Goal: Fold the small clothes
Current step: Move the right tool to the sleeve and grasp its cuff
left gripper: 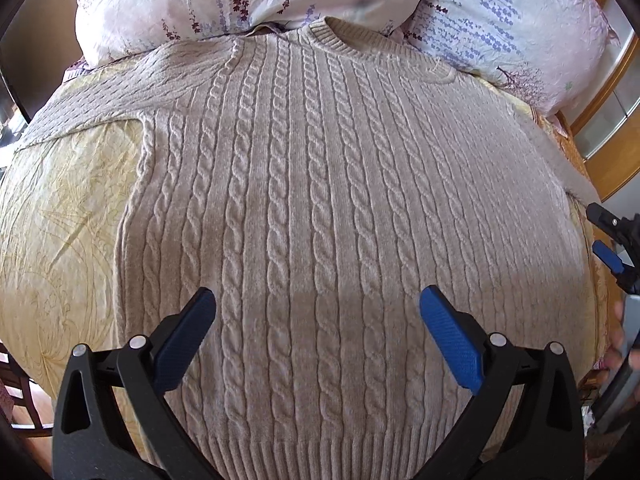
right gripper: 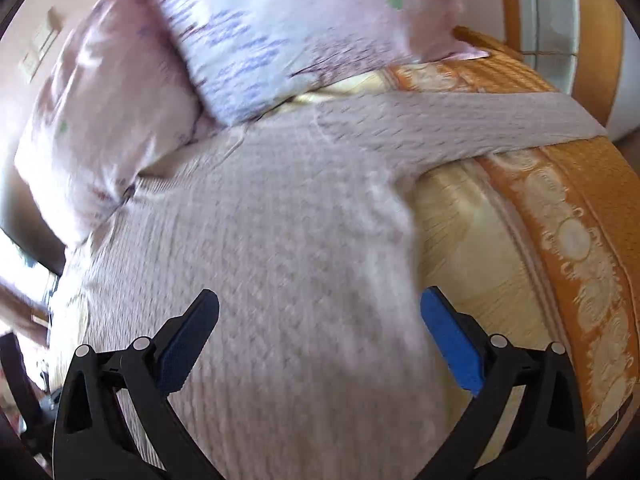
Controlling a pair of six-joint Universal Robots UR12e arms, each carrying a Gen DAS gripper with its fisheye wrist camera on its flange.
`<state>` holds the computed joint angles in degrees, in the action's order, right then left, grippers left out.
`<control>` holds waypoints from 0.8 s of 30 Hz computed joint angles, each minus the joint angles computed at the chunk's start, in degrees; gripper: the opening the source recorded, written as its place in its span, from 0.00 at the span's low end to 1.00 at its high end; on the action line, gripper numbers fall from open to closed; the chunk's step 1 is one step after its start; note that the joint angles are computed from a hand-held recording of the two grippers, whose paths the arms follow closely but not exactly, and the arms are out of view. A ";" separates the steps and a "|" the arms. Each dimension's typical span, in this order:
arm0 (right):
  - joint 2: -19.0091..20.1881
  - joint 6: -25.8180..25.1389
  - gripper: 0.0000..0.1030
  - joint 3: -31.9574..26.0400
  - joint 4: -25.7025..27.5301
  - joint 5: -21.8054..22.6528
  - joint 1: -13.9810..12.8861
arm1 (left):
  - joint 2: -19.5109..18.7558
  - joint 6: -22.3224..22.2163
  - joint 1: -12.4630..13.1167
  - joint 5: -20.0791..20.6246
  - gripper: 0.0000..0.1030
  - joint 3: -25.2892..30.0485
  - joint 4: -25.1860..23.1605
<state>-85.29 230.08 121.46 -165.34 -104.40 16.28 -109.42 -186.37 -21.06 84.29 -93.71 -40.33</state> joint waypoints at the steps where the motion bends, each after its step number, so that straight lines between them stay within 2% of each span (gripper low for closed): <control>1: -0.64 2.22 0.93 0.82 -0.71 0.71 -1.76 | -0.23 0.29 0.45 -2.26 0.98 0.12 0.74; 4: -3.17 10.81 0.79 4.50 -4.64 3.90 -7.85 | -0.94 0.44 2.43 -12.65 0.98 0.31 2.38; 6: -3.66 15.36 0.65 6.34 -7.89 4.67 -10.40 | -1.47 0.07 3.08 -15.47 0.98 0.66 3.17; 9: -4.10 20.64 0.53 8.48 -11.18 5.21 -13.76 | -2.02 -1.75 3.71 -16.41 0.98 0.56 7.85; 14: -3.56 26.19 0.50 10.24 -13.88 6.49 -16.98 | -3.15 -6.80 4.23 -14.52 0.98 0.46 16.93; 17: -2.94 28.20 0.48 10.41 -13.92 6.87 -17.95 | -4.11 -8.47 4.39 -13.62 0.98 1.66 17.50; 19: -2.43 28.89 0.45 10.43 -14.49 7.04 -18.45 | -4.70 -8.53 4.38 -13.02 0.98 2.87 15.82; 24: -1.56 29.10 0.32 10.57 -16.42 6.75 -19.32 | -5.92 -10.39 5.20 -16.04 0.98 4.39 14.26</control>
